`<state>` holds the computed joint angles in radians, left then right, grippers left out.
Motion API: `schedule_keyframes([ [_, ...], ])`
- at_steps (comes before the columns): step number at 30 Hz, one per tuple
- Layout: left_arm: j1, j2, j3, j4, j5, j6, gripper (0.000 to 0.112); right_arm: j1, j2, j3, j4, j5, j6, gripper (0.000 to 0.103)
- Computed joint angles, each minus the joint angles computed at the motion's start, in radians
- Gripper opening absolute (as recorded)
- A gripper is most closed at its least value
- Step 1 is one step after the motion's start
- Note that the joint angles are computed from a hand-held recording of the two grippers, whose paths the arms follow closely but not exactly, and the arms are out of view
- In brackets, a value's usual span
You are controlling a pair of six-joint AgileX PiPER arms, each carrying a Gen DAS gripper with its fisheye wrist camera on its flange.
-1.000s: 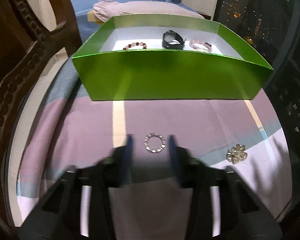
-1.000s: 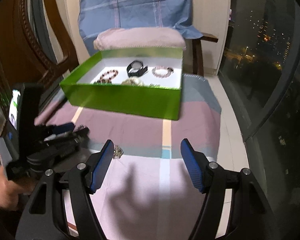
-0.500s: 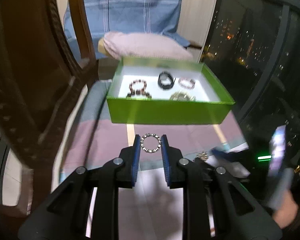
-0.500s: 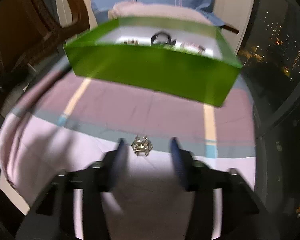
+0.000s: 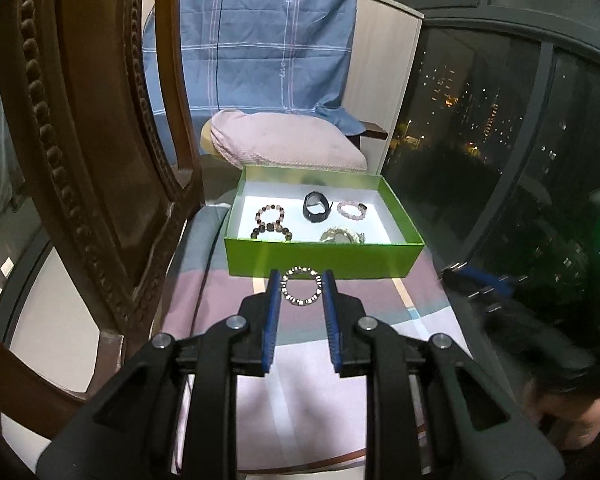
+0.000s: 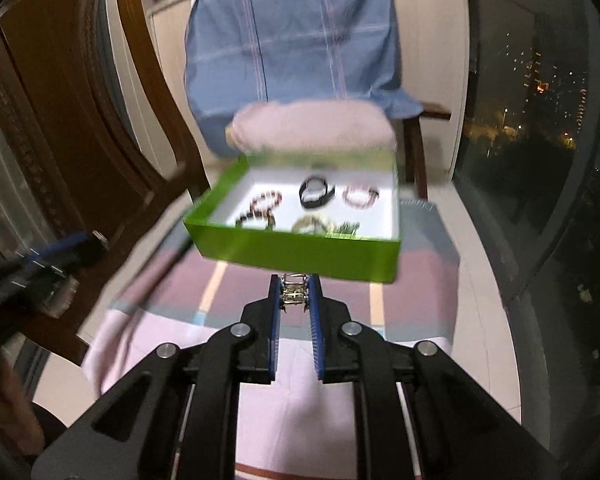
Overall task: Organize jewelry
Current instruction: 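Carry the flower charm into the box and open the right tool while the left tool holds the ring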
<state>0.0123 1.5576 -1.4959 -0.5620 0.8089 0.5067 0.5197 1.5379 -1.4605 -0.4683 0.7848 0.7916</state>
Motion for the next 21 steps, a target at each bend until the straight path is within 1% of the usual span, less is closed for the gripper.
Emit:
schedule_keyframes([
  [3, -0.007, 0.001, 0.004, 0.015, -0.009, -0.015, 0.021, 0.007, -0.044, 0.023, -0.029, 0.006, 0.027, 0.014],
  [7, -0.020, -0.015, 0.015, 0.019, -0.022, -0.018, 0.021, -0.008, -0.065, 0.050, -0.025, 0.002, 0.031, 0.014],
  [14, -0.047, -0.004, 0.017, 0.044, -0.032, -0.037, 0.021, -0.027, -0.062, 0.066, -0.020, -0.011, 0.027, 0.014],
  [16, -0.047, 0.004, 0.012, 0.045, -0.030, -0.037, 0.021, -0.036, -0.060, 0.062, 0.002, -0.012, 0.007, 0.014],
  [21, -0.047, 0.013, 0.004, 0.048, -0.025, -0.039, 0.021, -0.027, -0.057, 0.062, -0.018, -0.009, 0.027, 0.014],
])
